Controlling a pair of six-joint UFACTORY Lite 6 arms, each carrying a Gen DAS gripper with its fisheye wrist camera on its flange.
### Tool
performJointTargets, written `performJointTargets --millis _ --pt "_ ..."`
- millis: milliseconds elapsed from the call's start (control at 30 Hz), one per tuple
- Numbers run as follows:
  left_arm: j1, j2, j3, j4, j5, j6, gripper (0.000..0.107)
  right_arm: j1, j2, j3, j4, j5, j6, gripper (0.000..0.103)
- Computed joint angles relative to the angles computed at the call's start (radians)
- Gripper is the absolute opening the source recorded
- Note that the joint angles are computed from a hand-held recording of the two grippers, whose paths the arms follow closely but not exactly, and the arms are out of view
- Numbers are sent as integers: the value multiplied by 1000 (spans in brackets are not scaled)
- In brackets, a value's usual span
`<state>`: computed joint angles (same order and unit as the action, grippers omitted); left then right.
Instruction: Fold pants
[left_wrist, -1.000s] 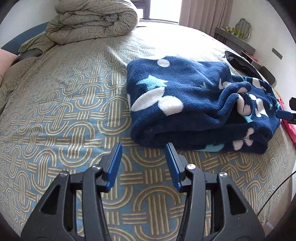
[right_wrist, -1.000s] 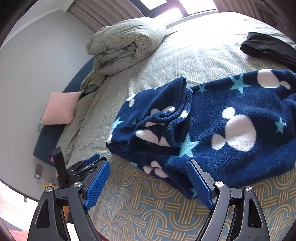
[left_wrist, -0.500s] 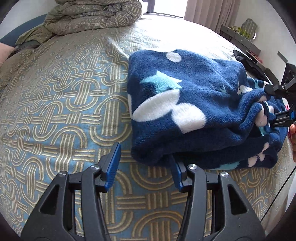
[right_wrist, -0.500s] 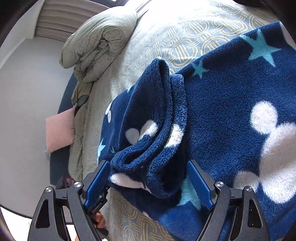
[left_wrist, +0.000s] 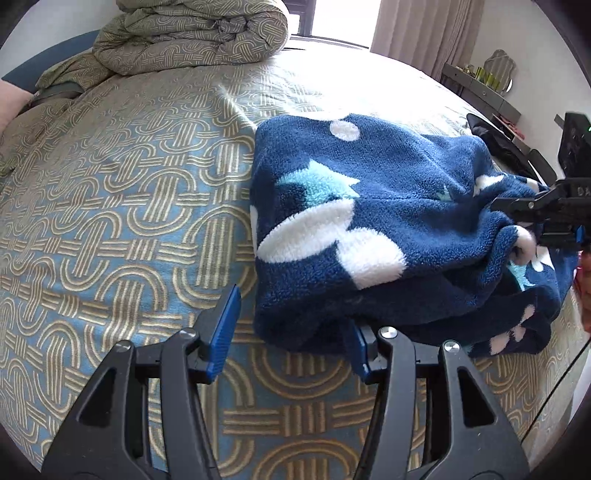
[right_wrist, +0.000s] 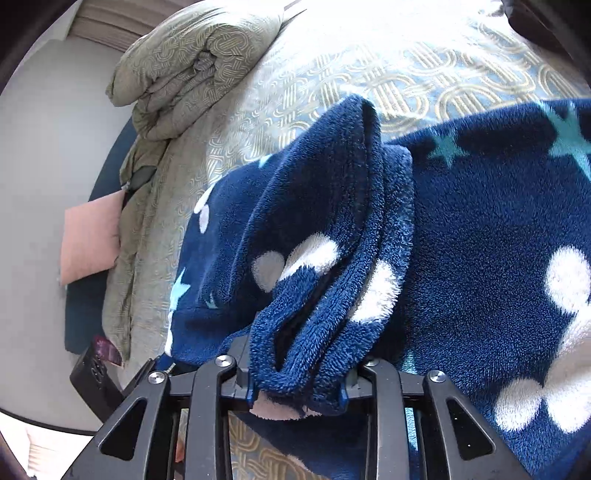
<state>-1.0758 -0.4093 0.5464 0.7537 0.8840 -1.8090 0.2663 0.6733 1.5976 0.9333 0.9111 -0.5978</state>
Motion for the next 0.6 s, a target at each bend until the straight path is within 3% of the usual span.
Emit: performJointTargets --millis 33,67,267,433,467,533,600 --pt "-3 11 3 14 14 -9 24 12 -39 -23 -8 -25 -4 24" --pt "6 8 4 6 13 10 19 22 -88 -52 -11 -48 -11 23" --pt "-145 -159 -29 31 155 -14 20 3 -366 -220 30 -97 -179 20" --pt "-130 -106 -67 -18 95 -3 20 -40 -253 -288 -216 -167 -76 36" --pt "-135 -106 -73 -22 94 -11 20 -76 -243 -310 -192 -146 -90 41" --pt "-146 -97 -69 -22 104 -16 21 -144 -269 -362 -99 -107 -166 41" --pt "-146 -92 -59 -29 106 -15 21 -163 -339 -400 -108 -136 -157 44"
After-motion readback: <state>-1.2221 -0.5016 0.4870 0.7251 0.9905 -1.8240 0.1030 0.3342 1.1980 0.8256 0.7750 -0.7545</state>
